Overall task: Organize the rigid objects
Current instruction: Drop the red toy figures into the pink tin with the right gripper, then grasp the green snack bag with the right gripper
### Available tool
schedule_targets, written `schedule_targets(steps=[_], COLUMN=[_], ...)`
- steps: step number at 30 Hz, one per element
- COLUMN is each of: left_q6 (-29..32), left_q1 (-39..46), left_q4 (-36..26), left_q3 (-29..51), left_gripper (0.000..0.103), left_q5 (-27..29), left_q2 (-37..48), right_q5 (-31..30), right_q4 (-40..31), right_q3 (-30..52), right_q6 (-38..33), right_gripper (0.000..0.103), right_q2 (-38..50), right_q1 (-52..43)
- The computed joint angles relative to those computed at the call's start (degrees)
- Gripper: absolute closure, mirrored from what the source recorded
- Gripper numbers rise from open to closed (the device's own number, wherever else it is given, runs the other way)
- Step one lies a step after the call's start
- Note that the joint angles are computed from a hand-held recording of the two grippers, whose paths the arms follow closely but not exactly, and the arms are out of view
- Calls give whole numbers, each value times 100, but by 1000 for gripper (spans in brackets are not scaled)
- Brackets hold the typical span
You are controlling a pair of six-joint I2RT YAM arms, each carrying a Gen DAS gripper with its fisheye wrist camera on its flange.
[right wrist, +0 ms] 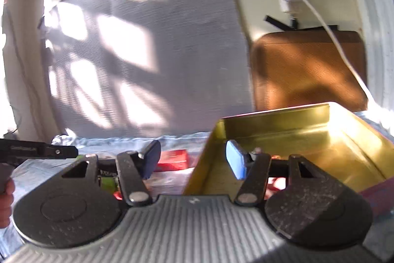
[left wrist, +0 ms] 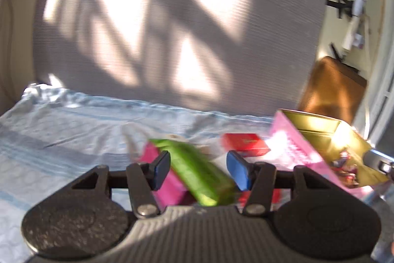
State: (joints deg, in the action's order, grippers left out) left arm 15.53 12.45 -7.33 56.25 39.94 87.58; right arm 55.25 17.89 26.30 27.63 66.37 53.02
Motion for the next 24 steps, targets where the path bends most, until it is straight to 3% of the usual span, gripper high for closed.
schedule_targets(steps=[4, 7, 9, 12, 13, 14, 16, 17, 22, 24], left_q6=[-73, -165, -150, -131, -87, -67, -107, -133, 80, 429], left_q1=[572, 834, 905, 1005, 1005, 1013, 1068, 1100, 1165, 1131], left_q4=[652, 543, 363, 301, 241, 174, 171, 166, -141, -600], left_q3=[43, 301, 440, 499, 532, 558, 561, 566, 627, 655], left_gripper=[51, 50, 50, 46, 46, 46, 46, 45, 42, 38], left_q5=[-425, -318, -251, 37, 54, 103, 227, 291, 713, 1021], left_q2=[659, 1268, 1516, 1582, 1609, 1635, 1642, 1655, 1621, 1514], right_q5=[-970, -1559, -1606, -1113, -986, -974, -969, -991, -1676, -1753], right_q4=[291, -69, -370, -1151, -1202, -1201, -999, -1032, -945, -1127], right_q3=[1177, 2313, 3012, 4168, 4336, 4384, 4098, 3949, 2124, 1191], right_q6=[-555, -797, -1046, -1490, -1599, -1649, -1587, -1462, 321, 1174], right_gripper=[45, 45, 45, 46, 49, 61, 69, 91, 94, 94], right_q2=[1724, 2954, 3629, 4670, 4867, 4937, 4724, 4532, 2301, 1041], right_q1=[-109, -223, -220, -249, -301, -352, -344, -296, 202, 513])
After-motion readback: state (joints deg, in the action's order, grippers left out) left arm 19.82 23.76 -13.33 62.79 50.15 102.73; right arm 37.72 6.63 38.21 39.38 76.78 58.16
